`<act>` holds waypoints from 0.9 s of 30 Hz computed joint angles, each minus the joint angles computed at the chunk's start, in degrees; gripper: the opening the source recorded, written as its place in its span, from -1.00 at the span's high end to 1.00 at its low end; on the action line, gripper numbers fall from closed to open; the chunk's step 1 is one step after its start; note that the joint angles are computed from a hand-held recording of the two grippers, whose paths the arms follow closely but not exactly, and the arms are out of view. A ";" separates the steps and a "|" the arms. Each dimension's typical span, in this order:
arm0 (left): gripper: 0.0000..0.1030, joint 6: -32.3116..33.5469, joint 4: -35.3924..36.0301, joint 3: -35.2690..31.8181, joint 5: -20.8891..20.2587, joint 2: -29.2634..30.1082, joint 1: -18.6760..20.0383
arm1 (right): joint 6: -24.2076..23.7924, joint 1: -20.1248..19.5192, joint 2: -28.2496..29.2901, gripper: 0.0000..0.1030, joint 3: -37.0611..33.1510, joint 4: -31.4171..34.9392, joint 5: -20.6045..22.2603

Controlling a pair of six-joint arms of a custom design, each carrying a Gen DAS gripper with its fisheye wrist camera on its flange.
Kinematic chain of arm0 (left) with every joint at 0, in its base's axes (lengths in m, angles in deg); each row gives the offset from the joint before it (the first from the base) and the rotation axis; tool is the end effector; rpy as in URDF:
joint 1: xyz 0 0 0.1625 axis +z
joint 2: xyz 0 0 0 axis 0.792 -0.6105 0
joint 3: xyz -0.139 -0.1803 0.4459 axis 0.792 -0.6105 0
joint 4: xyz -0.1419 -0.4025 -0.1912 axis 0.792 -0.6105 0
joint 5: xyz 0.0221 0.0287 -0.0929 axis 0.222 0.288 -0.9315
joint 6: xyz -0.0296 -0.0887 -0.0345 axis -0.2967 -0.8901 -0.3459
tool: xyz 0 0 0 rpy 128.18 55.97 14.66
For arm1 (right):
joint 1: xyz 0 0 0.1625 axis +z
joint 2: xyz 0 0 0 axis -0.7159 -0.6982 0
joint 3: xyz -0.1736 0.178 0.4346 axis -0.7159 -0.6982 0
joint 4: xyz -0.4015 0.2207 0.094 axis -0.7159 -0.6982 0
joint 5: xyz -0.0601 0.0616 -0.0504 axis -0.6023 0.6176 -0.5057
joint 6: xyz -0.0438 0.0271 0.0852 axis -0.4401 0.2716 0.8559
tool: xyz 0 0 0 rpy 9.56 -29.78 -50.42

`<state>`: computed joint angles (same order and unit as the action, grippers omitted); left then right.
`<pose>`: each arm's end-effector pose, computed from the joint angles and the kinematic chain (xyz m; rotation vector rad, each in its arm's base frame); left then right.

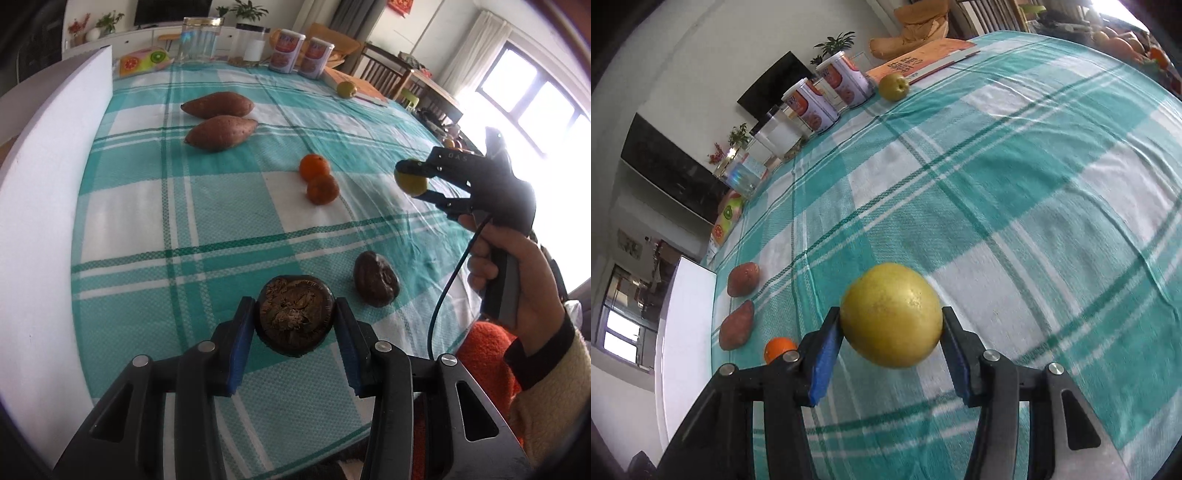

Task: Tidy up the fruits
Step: 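Lower both held fruits into the box and open both tools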

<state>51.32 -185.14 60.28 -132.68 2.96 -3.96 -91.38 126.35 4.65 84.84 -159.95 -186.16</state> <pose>-0.1134 -0.4023 0.0809 0.5026 2.6830 -0.5725 0.0243 -0.5307 0.1282 -0.2049 -2.6717 0.9277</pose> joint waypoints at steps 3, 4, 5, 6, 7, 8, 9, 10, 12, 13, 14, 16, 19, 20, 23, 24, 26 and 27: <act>0.14 -0.49 -0.51 1.02 -0.03 -2.23 -1.95 | 0.97 0.03 -1.99 -0.01 2.45 0.15 2.72; 0.14 -0.67 -0.60 1.31 0.12 -3.22 -2.58 | 1.19 0.30 -2.41 -0.01 3.01 0.20 3.97; 0.14 -0.95 -0.71 1.59 0.23 -4.42 -3.15 | 1.31 1.00 -2.62 -0.01 3.44 0.27 4.94; 0.14 -1.17 -0.81 1.91 0.26 -5.83 -3.63 | 1.24 2.06 -2.64 -0.01 3.70 0.40 5.72; 0.14 -1.41 -0.66 2.23 0.49 -7.59 -4.05 | 1.07 3.26 -2.48 -0.01 3.94 0.52 6.65; 0.14 -1.71 -0.36 2.52 0.95 -9.60 -4.43 | 0.91 4.59 -2.28 -0.01 4.12 0.85 7.82; 0.14 -1.95 0.08 2.78 1.46 -11.70 -4.70 | 0.88 6.18 -1.92 -0.01 4.05 1.42 9.03; 0.14 -2.12 0.75 3.05 2.28 -13.96 -4.89 | 0.73 7.83 -1.31 -0.01 4.07 1.73 10.17; 0.14 -2.50 2.86 3.64 5.50 -18.90 -5.32 | 0.18 11.79 0.24 -0.01 3.20 3.33 11.70; 0.14 -2.83 4.54 3.96 7.78 -21.60 -5.56 | -0.10 13.83 1.21 -0.01 2.60 4.23 12.31; 0.14 -3.16 5.98 4.29 10.16 -23.97 -5.60 | -0.46 15.79 2.26 -0.01 1.89 5.35 12.94; 0.14 -3.89 8.80 4.91 15.20 -28.30 -4.99 | -1.55 19.74 4.77 -0.01 0.11 8.06 13.68; 0.14 -6.54 14.89 5.26 22.39 -33.16 -2.22 | -3.58 25.37 9.08 -0.01 -3.19 12.62 13.48; 0.14 -7.19 16.25 5.49 24.02 -34.33 -1.12 | -4.34 27.07 10.67 -0.01 -4.20 13.61 12.91; 0.14 -8.93 19.86 5.72 27.76 -36.55 2.43 | -7.16 31.20 14.95 -0.01 -7.30 16.64 11.13; 0.14 -9.48 20.29 5.76 28.51 -36.55 3.67 | -8.06 32.19 16.22 -0.01 -8.12 17.27 10.52; 0.14 -10.47 21.42 5.56 29.44 -36.39 5.90 | -9.60 33.51 18.50 -0.01 -9.47 18.40 9.39; 0.14 -10.53 21.44 5.51 29.89 -36.10 6.61 | -10.21 34.06 19.59 -0.01 -10.09 18.85 8.77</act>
<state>40.79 -163.70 65.79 -102.79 -33.14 2.65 -101.59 160.42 24.24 74.75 -141.10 -177.39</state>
